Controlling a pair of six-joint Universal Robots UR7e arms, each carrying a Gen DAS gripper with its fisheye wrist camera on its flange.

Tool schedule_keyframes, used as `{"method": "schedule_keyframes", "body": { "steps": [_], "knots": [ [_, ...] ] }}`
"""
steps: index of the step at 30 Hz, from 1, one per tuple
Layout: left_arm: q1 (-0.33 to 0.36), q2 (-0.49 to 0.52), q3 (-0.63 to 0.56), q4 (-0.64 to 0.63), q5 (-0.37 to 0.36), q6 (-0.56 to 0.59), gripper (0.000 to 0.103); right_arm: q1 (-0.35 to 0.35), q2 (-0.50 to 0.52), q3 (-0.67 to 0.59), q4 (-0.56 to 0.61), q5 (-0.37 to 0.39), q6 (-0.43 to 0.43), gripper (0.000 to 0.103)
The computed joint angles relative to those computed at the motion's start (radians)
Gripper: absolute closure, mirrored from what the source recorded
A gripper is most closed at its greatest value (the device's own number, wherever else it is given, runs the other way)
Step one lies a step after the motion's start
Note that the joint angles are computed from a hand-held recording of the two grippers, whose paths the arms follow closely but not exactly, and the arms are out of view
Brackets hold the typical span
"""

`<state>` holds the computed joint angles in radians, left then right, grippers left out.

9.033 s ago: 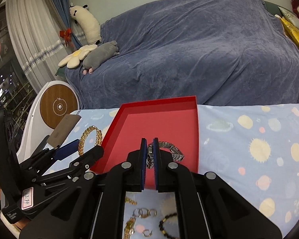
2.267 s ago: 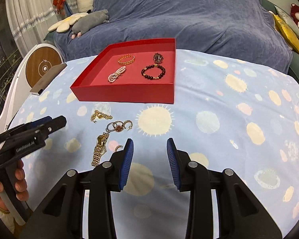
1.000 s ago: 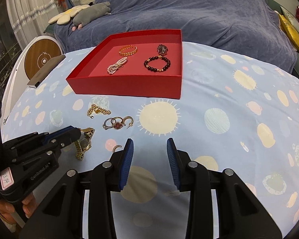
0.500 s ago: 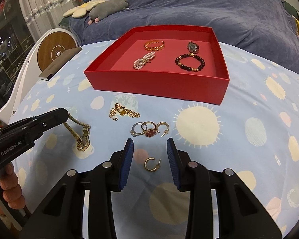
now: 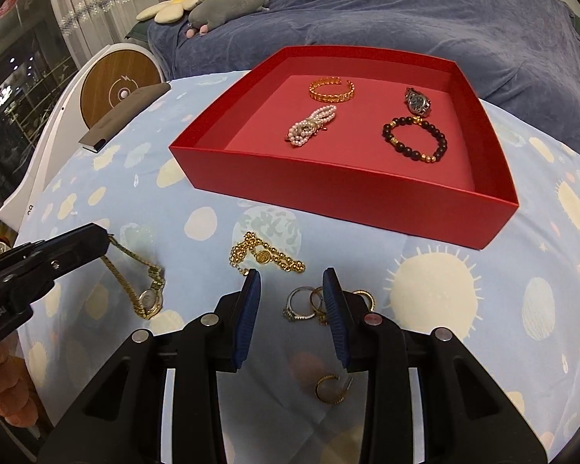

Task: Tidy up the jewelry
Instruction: 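Grasp the gold chain with the right tool while the left tool holds the watch, then lower the watch and chain into the red box and open both tools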

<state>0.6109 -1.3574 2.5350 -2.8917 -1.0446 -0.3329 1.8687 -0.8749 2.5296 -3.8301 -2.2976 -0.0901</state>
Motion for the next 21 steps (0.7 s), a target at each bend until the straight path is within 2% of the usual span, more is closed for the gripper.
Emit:
{"method": "schedule_keyframes", "body": {
  "steps": [3,5,8,9,11,21],
  "knots": [
    [0.010,0.000,-0.005,0.001,-0.001,0.000,0.094,-0.009,0.012,-0.020,0.005,-0.006,-0.022,0.076],
    [0.015,0.002,-0.009,0.004,-0.001,-0.002,0.094,-0.014,0.026,-0.026,0.007,-0.015,-0.031,0.084],
    [0.018,0.006,-0.013,0.002,-0.003,-0.001,0.094,0.001,0.055,-0.036,-0.024,-0.046,-0.073,0.092],
    [0.019,0.008,-0.015,0.002,-0.004,0.000,0.094,0.004,0.056,-0.038,-0.022,-0.048,-0.076,0.092],
    [0.020,0.008,-0.017,0.004,-0.007,-0.003,0.094,0.005,0.050,-0.035,-0.022,-0.038,-0.074,0.100],
    [0.015,-0.007,-0.044,0.003,-0.009,-0.013,0.094,0.092,-0.069,0.025,-0.003,-0.034,-0.025,0.101]
  ]
}}
